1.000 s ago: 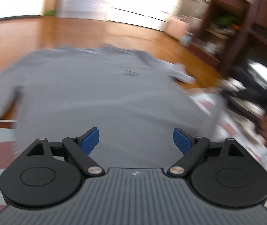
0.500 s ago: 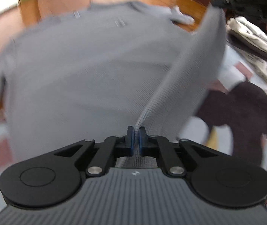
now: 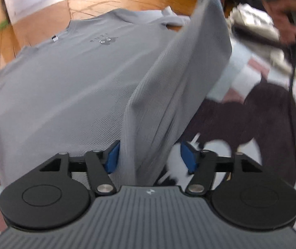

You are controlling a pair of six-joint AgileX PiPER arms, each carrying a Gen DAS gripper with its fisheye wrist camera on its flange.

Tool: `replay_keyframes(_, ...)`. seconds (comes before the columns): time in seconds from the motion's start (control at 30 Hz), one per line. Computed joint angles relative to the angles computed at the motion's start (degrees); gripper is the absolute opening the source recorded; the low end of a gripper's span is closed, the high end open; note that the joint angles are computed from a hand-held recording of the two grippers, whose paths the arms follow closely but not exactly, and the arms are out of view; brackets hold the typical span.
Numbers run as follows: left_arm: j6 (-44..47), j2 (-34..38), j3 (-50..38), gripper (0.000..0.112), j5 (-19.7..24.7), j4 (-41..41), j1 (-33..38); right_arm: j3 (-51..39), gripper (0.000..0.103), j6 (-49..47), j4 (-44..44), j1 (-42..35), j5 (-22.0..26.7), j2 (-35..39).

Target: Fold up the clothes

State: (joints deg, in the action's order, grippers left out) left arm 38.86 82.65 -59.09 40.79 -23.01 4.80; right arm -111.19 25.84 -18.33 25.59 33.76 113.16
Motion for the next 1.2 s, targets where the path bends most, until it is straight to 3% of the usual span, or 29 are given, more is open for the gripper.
replay_keyframes(0.1,5.3,2.5,-4.0,0.004,2.8,-5.3,5.4,-1.0,0.003,3.3,-4.6,1.2,-0.7,1.2)
replay_keyframes(0.17,6.0,3.7,-6.1,0.004,0.0,-7.4,8.6,-0.9,0.004,6.5,-10.1,2.5,-0.1,1.6)
replay_keyframes(0.23,4.3,5.0,-6.5,0.008,-3.1,-9.6,11.2,-3.6,0.004,1.0,-6.4,2.4,2.2,3.3)
replay_keyframes(0.3,2.1,6.3,-6.7,0.032,-4.9,-11.2,13.6,-7.4,0.004,-7.4,-0.1,1.2,5.2,5.7)
replay_keyframes(0.37,3.5,7.4,-6.3,0.039,-4.4,-12.0,16.5,-9.0,0.005,-13.9,2.0,-0.1,5.9,7.9)
replay_keyframes(0.47,19.1,4.9,-5.5,0.033,2.4,-20.6,21.8,-11.3,0.008,-19.5,-2.7,-0.6,7.4,10.9)
replay_keyframes(0.57,26.3,0.5,-4.4,0.042,8.9,-24.0,24.4,-10.2,0.015,-23.3,2.2,-3.6,7.2,10.0)
replay_keyframes(0.7,18.5,-0.5,-4.6,0.042,14.9,-17.3,23.0,-8.7,0.020,-30.0,23.1,-10.0,11.0,8.5)
replay_keyframes(0.83,8.7,-1.3,-3.3,0.045,14.6,-7.1,17.4,-1.8,0.020,-29.7,29.9,-12.2,11.1,6.2)
replay_keyframes(0.93,9.8,-4.6,0.3,0.046,15.5,-2.9,15.6,7.0,0.020,-28.2,26.7,-10.7,6.2,2.1)
replay_keyframes(1.03,13.6,-8.5,4.0,0.056,15.8,-0.8,14.6,14.5,0.020,-22.6,11.0,-6.7,-0.3,-1.4)
replay_keyframes(1.1,13.8,-9.2,5.4,0.064,14.5,0.8,13.3,15.2,0.020,-19.9,7.1,-5.4,-0.6,-1.6)
replay_keyframes(1.2,9.8,-7.0,5.6,0.065,10.7,5.1,9.7,14.8,0.020,-22.7,9.5,-5.1,-0.2,-1.5)
